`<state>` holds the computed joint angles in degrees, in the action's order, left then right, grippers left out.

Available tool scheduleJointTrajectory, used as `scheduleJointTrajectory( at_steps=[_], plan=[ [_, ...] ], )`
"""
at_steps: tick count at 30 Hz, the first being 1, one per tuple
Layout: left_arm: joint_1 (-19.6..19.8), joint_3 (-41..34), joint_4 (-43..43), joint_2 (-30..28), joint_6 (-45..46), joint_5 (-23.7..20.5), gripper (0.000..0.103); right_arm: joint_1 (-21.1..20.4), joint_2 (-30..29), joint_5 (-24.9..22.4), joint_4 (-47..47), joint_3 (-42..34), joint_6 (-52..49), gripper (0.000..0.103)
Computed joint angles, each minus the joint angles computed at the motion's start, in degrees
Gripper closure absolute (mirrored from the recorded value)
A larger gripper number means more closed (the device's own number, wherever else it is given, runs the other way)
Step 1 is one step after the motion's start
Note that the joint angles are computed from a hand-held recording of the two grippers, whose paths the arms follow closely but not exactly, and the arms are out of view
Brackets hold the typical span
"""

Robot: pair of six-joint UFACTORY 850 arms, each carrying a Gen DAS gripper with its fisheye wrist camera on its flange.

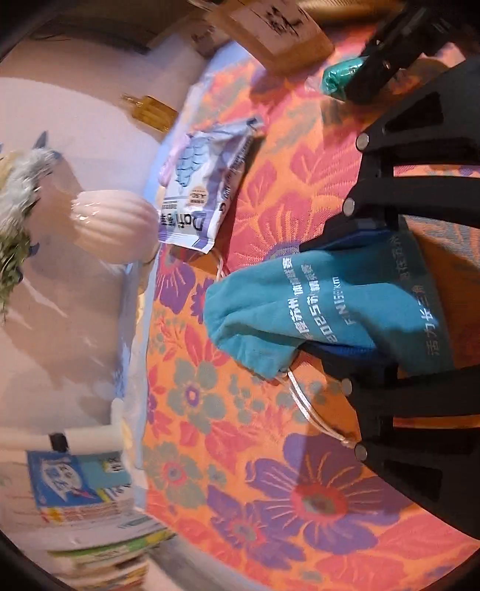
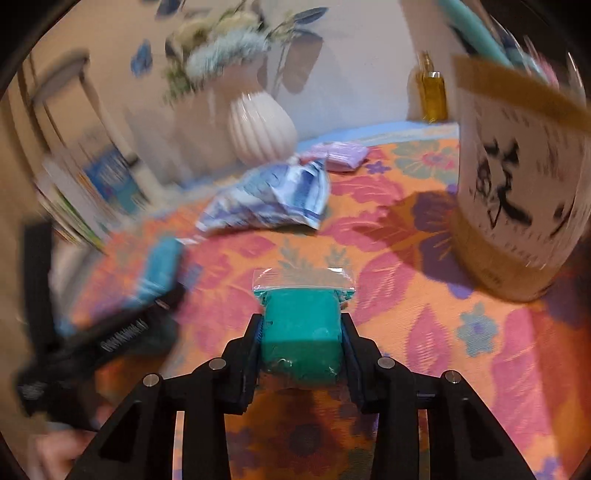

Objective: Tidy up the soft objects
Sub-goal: 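Lift the teal pouch with left gripper while right gripper lifts the clay bag, then lower teal pouch with left gripper onto amber plate while right gripper releases clay bag there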

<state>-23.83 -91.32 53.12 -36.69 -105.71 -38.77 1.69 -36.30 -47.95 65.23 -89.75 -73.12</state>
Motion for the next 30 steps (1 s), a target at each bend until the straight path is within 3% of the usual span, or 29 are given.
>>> scheduleJointTrajectory(
  at_steps=[4,7,11,14,17,23,25,28,30],
  plan=[
    [0.0,5.4,2.2,3.8,-6.1,4.7,0.076,-1.3,0.0,-4.9,4.2,0.5,-3.8,0.065],
    [0.1,7.8,2.2,5.8,-6.7,8.6,0.086,-0.8,1.5,-3.0,3.9,2.3,-5.0,0.065],
    [-1.1,8.5,3.3,7.6,-7.1,7.8,0.086,0.0,3.8,-0.2,2.7,4.8,-6.4,0.065],
    [-2.3,6.4,1.6,7.6,-2.6,5.4,0.086,-0.8,4.6,-3.4,1.0,4.9,-5.0,0.065],
    [-3.1,4.4,0.0,7.9,0.8,6.1,0.086,-2.5,5.3,-8.1,0.0,3.1,-1.6,0.065],
    [-4.7,-3.8,-1.2,5.8,8.5,8.1,0.086,-6.5,4.5,-11.8,-6.5,-6.3,10.2,0.065],
    [-5.4,-9.1,-2.9,3.5,13.6,8.6,0.086,-8.9,3.3,-13.6,-6.3,-10.3,11.9,0.065],
    [-6.2,-16.4,-6.0,-0.1,20.0,10.1,0.086,-12.1,1.8,-12.7,-6.6,-14.6,14.2,0.065],
    [-6.3,-22.8,-11.8,-3.6,27.9,12.0,0.086,-14.2,-1.0,-13.1,-7.2,-19.6,17.5,0.065]
  ],
)
